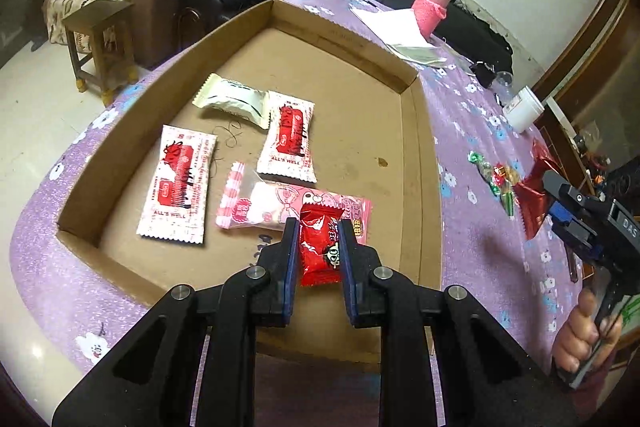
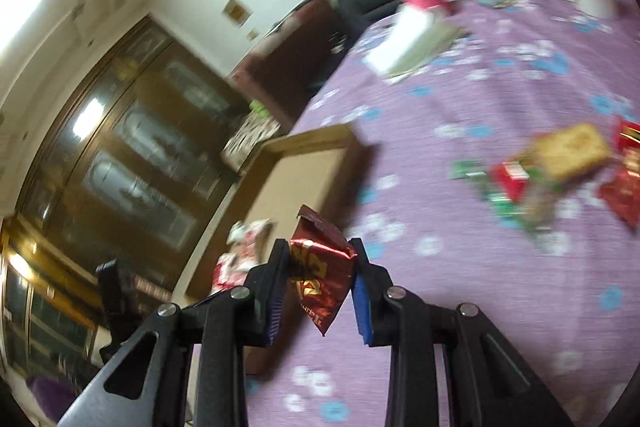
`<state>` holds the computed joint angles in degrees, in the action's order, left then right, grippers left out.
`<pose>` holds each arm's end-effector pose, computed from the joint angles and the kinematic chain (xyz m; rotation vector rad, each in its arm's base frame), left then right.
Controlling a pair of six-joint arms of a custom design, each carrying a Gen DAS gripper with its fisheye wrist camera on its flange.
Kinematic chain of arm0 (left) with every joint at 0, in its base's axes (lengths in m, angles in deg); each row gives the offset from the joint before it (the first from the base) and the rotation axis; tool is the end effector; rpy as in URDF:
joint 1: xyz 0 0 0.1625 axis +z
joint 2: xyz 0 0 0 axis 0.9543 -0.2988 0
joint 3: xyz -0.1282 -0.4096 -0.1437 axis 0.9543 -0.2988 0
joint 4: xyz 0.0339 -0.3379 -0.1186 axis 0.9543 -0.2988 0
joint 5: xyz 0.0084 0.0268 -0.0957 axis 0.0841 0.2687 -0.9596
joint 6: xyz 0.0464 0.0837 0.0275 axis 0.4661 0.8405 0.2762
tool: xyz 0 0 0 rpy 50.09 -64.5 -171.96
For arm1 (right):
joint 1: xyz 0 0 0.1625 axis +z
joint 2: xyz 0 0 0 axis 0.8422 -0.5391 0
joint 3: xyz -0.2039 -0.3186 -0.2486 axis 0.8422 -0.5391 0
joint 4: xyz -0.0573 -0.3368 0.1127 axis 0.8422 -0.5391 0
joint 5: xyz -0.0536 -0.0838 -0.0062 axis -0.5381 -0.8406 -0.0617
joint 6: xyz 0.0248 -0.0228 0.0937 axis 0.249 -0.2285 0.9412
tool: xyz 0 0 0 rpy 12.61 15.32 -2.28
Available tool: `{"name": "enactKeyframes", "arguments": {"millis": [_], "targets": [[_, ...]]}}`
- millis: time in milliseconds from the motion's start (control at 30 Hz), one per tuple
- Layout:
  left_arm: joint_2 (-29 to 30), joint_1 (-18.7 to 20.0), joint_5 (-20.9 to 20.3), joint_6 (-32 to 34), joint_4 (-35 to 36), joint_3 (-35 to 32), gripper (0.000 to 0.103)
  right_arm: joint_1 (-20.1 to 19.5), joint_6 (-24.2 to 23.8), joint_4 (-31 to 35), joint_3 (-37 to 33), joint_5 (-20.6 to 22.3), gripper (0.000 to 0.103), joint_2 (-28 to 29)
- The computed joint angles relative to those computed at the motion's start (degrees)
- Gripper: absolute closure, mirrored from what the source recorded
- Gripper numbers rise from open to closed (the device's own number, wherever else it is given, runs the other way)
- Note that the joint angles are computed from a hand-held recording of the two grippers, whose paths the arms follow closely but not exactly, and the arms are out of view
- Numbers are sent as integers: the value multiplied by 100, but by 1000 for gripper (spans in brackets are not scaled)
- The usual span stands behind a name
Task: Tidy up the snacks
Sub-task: 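Carry the foil bag and red candy into the cardboard box and release both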
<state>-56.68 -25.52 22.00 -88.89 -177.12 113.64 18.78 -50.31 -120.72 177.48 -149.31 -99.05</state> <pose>-0.2324 -0.5260 0.0586 0.3876 2.6671 -0.7066 0.0291 -0.5205 0.2758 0.3157 -2.9073 1.0663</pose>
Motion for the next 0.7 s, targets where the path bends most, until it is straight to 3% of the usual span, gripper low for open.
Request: {"name": "enactKeyframes", "arguments": {"millis": [100,200,600,700], "targets": [[-96,45,-162,-60,-89,75,79,340,-76,165,-145,-189,71,277],[-222,94,-283,-188,-179,174,58,604,-135,267,-285,-407,71,561],[-603,202,-496,-266,-861,555,58,958,-155,582,-746,-1115,67,1323],[-625,221,-544,-271,-872,563,58,954,-108,497,-701,-1104,60,1306]]}}
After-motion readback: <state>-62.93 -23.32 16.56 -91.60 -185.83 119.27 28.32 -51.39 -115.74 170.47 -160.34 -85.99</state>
